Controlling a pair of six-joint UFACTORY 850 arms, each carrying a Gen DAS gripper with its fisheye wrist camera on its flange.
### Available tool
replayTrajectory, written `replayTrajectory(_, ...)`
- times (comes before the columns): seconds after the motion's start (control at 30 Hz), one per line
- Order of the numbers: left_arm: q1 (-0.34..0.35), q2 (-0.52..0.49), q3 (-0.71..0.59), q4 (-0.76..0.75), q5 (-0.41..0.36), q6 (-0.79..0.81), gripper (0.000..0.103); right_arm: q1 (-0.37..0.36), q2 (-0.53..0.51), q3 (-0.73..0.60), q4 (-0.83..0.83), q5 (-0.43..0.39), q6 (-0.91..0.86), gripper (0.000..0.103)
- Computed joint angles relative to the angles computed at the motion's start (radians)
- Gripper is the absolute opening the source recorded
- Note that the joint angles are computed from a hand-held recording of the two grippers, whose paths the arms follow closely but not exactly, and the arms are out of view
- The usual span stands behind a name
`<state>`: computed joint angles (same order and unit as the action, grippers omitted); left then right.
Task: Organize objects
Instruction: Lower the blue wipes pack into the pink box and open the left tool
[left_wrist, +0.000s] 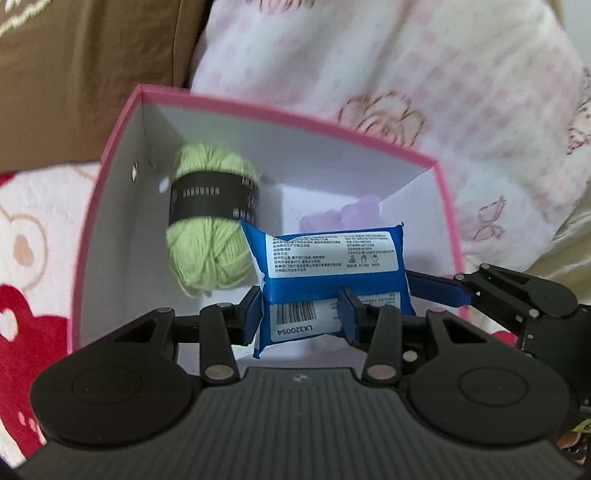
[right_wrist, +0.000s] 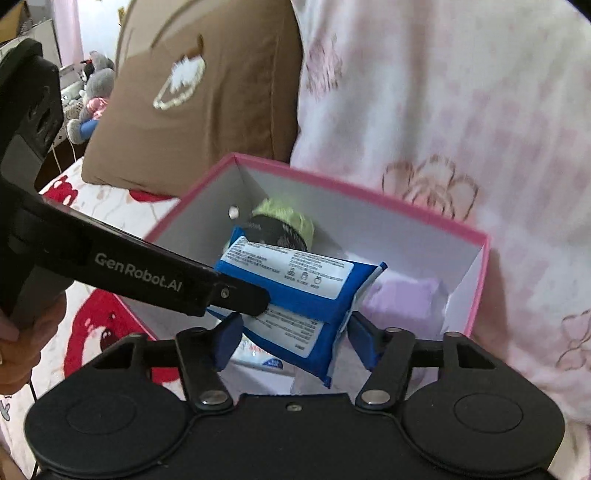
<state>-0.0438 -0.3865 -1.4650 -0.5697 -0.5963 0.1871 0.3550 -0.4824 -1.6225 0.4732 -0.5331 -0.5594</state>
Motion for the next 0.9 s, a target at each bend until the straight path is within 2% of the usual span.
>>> replayTrajectory(0.13, -0.001, -0.029, -0.009, -0.002, -0.007, -0.017, 0.042, -0.002, -0.030, -0.021, -0.049, -0.024, 0.063, 0.060)
replayTrajectory(0.2, -0.001, -0.036, -0.009, -0.006, -0.009, -0.025, 0.042, 0.011, -0.037, -0.026, -0.134, -0.018, 0.139, 0.057)
replayTrajectory(0.3, 0.000, -0.038, 0.000, -0.005, 0.003, -0.049, 0.043, 0.036, -0.039, -0.019, -0.243, -0.006, 0.209, 0.057)
replayTrajectory(0.53, 0.003, -0.044, 0.002, 0.001, -0.007, -0.073, 0.042, -0.003, -0.083, -0.073, -0.088, -0.089, 0.176, 0.055)
replayTrajectory(0.63, -0.012, -0.049, -0.004, 0.064, -0.007, -0.112, 0.042, -0.006, -0.085, -0.072, -0.092, -0.084, 0.191, 0.055)
replayTrajectory(0.7, -0.022, -0.044, 0.001, 0.116, 0.020, -0.152, 0.043, -0.005, -0.087, -0.077, -0.110, -0.098, 0.202, 0.055)
replayTrajectory(0.77, -0.027, -0.030, 0.018, 0.131, 0.064, -0.181, 0.045, -0.004, -0.086, -0.075, -0.136, -0.093, 0.234, 0.055)
replayTrajectory(0.9, -0.031, -0.018, 0.018, 0.164, 0.072, -0.203, 0.046, 0.016, -0.068, -0.039, -0.266, -0.013, 0.338, 0.054)
